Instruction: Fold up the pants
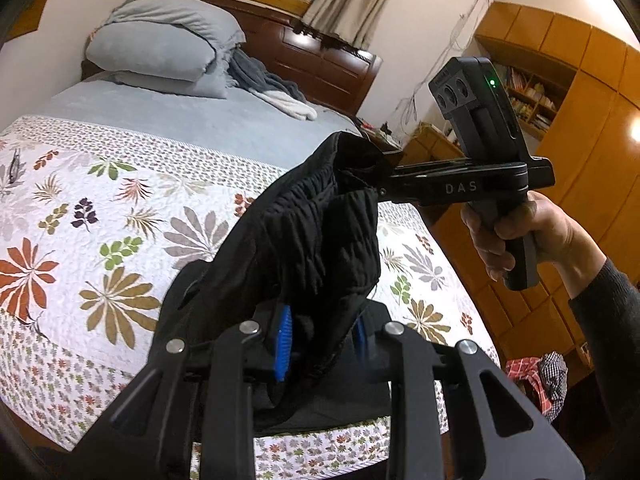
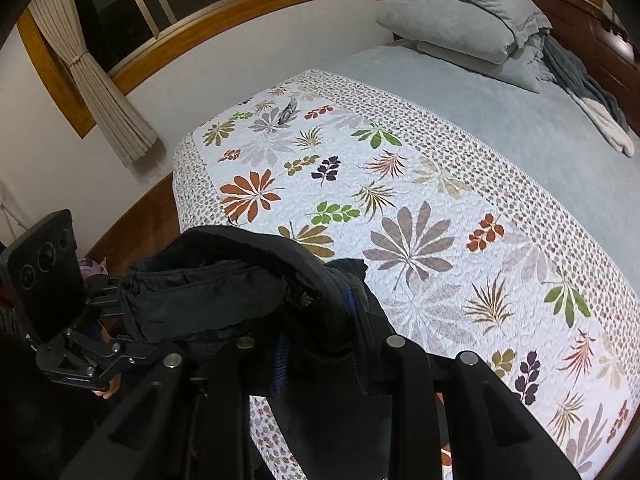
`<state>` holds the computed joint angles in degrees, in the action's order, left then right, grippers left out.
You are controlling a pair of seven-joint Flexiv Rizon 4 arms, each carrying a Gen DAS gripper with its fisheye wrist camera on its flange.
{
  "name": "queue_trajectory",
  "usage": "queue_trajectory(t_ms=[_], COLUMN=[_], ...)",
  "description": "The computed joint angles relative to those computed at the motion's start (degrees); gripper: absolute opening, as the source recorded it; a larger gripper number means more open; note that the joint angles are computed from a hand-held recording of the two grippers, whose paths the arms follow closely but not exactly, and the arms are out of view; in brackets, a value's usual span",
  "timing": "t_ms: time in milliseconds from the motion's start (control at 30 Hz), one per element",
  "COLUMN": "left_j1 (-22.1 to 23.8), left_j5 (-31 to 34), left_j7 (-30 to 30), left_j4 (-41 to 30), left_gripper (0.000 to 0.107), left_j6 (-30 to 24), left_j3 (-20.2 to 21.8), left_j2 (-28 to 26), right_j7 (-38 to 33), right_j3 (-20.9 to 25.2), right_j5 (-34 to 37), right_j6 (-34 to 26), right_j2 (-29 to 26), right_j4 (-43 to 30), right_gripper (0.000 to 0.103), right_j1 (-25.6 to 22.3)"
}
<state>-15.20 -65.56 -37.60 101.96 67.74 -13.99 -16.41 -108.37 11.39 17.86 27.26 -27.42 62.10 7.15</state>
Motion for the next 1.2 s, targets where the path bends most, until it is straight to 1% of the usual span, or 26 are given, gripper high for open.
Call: queue_trajectory(t_ms=[267, 633, 900, 1200], left_j1=[-1.36, -2.21, -2.26, -2.38], left_j5=[4.28, 10.98, 15.48, 20.27], left_j7=[-1.55, -5.62, -8.98, -11.25], left_j4=[-0.03, -0.64, -1.70, -2.66], left_gripper=[0.023, 0.023, 0.023, 0.023], left_j6=[-0.17, -1.30, -2.26, -2.91], left_j3=[-0.96, -2.74, -3.55, -4.28], left_j2=[-1.97, -5.14, -7.56, -9.84], right_j7=[-3.26, -7.00, -9.01, -10.66], right_j3=[0.10, -0.52, -0.98, -1.21], right_j5=[3.39, 7.52, 8.83, 9.98], right_j6=[2.57, 5.82, 6.63, 7.60], right_j2=[2.44, 5.15, 5.20, 4.97], right_j4=[6.37, 14.66, 17.46, 19.91], right_gripper=[0.027, 0.025, 0.023, 0.023], right_j1=[-3.27, -6.77, -8.05, -9.42])
